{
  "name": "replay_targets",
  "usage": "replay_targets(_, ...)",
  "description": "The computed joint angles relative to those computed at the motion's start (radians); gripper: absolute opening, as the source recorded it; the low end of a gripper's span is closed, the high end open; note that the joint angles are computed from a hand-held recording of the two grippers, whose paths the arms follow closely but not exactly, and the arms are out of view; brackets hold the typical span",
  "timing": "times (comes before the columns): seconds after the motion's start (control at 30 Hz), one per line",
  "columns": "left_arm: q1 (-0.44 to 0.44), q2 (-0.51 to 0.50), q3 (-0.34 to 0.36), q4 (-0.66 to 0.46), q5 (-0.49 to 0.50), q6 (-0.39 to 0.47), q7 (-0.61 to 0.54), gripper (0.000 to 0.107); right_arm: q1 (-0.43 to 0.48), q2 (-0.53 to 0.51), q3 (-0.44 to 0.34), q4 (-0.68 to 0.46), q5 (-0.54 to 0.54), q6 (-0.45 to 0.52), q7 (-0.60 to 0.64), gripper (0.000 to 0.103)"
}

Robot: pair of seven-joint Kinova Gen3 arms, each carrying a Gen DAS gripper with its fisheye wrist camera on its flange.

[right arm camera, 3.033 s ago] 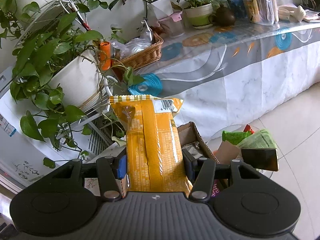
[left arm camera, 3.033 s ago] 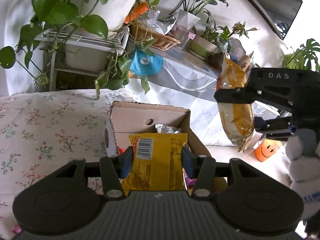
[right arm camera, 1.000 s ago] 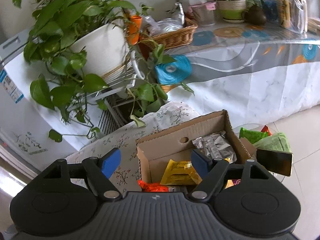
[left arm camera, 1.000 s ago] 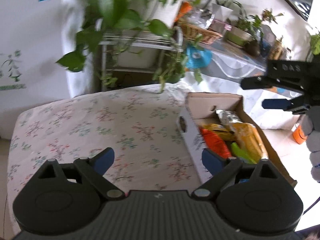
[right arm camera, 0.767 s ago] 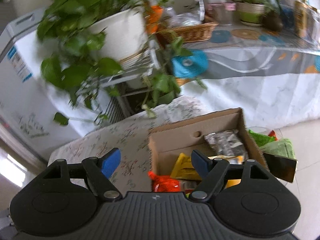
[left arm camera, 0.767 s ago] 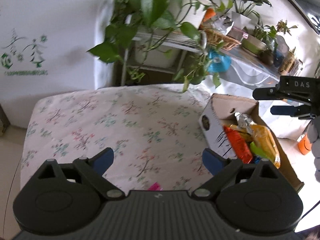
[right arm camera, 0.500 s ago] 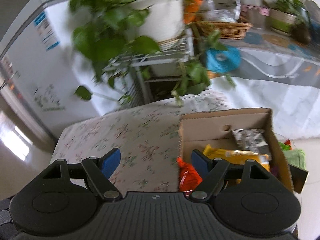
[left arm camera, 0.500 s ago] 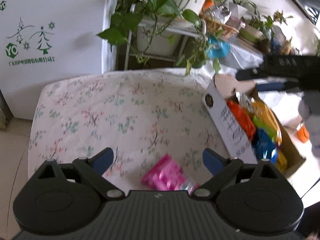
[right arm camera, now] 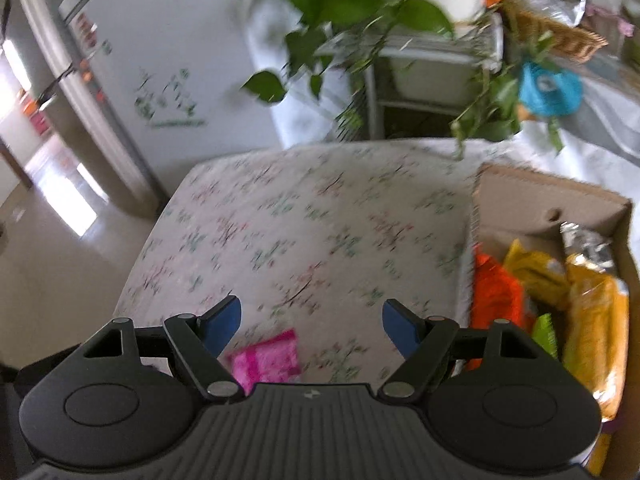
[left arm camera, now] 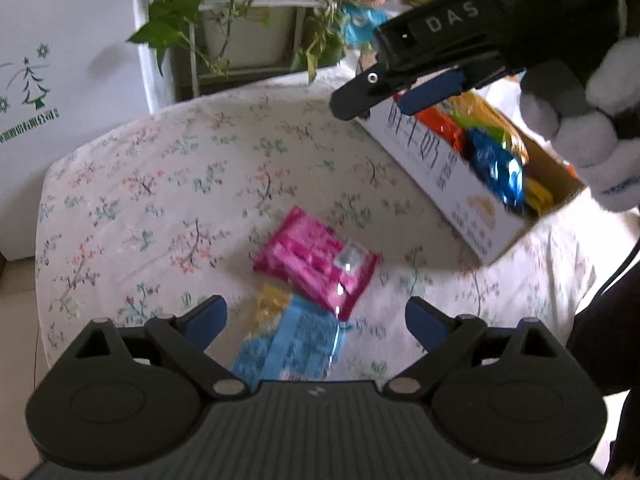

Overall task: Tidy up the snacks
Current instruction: 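Move both grippers back to the pink bag and blue bag on the table, then grasp the blue bag with the left gripper while the right gripper grasps the pink bag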

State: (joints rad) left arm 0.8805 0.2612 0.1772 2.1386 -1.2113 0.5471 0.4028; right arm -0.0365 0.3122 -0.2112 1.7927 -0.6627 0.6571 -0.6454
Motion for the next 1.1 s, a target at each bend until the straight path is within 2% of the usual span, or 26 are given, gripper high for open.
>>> replay_targets(0.33,0.021,0.054,-0.022,-0.021,0.075,-0.013,-0.1,0.096,-0.084,0.016,0.017,0.012,0.138,0.03,-0.064,0.083)
replay_targets(0.6,0.064,0.088,-0.06,-0.024,0.079,0.029,-0.057,0.095,-0.167,0.052,0.031,0.014,0.291,0.007,-0.185,0.083)
replay_targets(0.73,0.062,0.1,-0.057,-0.032,0.121,0.073,-0.064,0.092,-0.209,0.072,0.032,0.017,0.361,-0.016,-0.249,0.083)
replay_targets(0.83,0.062,0.092,-0.07,-0.014,0.125,0.072,-0.017,0.089,-0.234,0.083,0.029,0.023,0.405,-0.038,-0.286,0.082)
replay_targets(0.97,0.053,0.094,-0.074,-0.014,0.163,0.122,0.044,0.087,-0.299,0.094,0.057,0.033,0.496,-0.078,-0.385,0.073)
replay_targets(1.1,0.041,0.088,-0.081,-0.005,0.192,0.171,0.146,0.086,-0.308,0.096,0.06,0.033,0.535,-0.119,-0.459,0.066)
